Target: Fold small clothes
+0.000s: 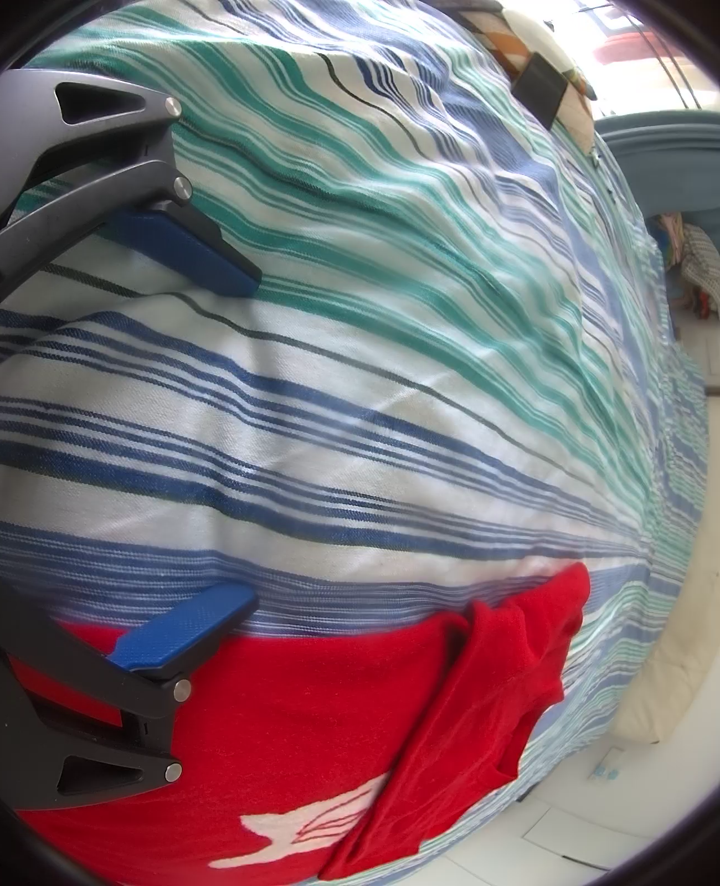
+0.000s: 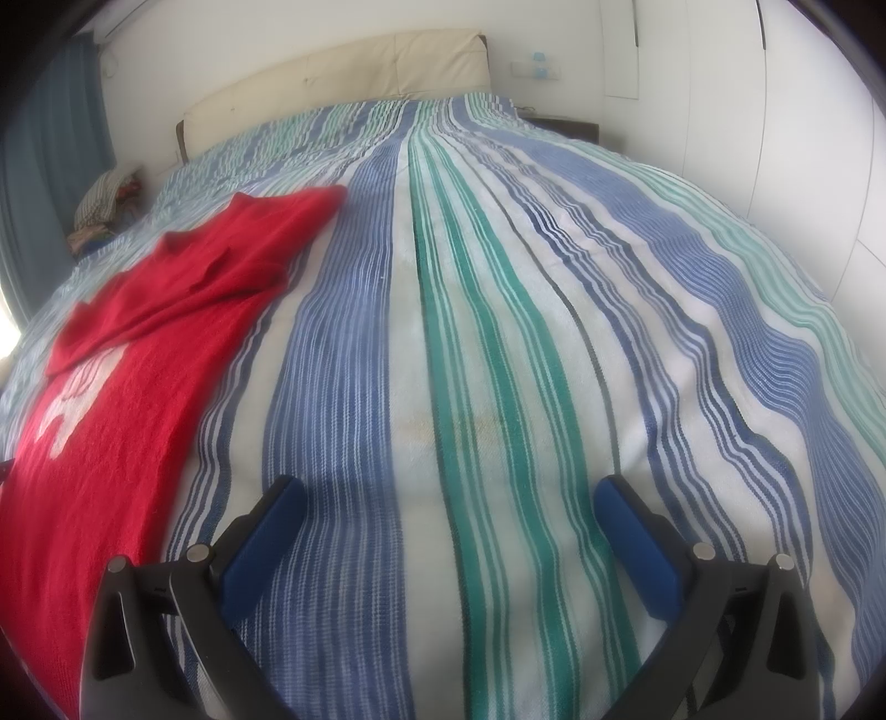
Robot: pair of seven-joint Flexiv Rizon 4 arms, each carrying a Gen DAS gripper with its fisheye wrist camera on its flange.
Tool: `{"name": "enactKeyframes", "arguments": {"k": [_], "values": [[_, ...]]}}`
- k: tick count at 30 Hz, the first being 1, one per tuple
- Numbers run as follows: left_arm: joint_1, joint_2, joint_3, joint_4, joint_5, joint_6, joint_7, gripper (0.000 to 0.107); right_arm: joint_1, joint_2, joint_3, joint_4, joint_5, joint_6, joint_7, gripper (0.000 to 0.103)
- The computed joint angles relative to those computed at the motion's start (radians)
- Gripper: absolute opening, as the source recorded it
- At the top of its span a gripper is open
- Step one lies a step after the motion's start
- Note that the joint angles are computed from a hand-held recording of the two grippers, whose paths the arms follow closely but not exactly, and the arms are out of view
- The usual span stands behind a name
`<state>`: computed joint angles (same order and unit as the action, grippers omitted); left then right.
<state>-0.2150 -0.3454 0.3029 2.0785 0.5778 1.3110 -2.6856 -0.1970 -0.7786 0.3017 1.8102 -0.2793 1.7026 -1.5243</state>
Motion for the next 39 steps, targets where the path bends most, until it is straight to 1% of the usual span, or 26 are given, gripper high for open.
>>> {"name": "enactKeyframes", "arguments": {"k": [30, 39], "values": [[-0.003, 0.004, -0.002, -0.01, 0.043, -0.016, -0.041, 0.103, 0.002, 0.001, -0.001, 0.0, 0.005, 0.0, -0.003, 0.103], [0.004, 0.004, -0.01, -0.01, 0.041, -0.018, -0.039, 0.103, 0.014, 0.003, -0.016, 0.001, 0.007, 0.003, -0.001, 0.103]]}}
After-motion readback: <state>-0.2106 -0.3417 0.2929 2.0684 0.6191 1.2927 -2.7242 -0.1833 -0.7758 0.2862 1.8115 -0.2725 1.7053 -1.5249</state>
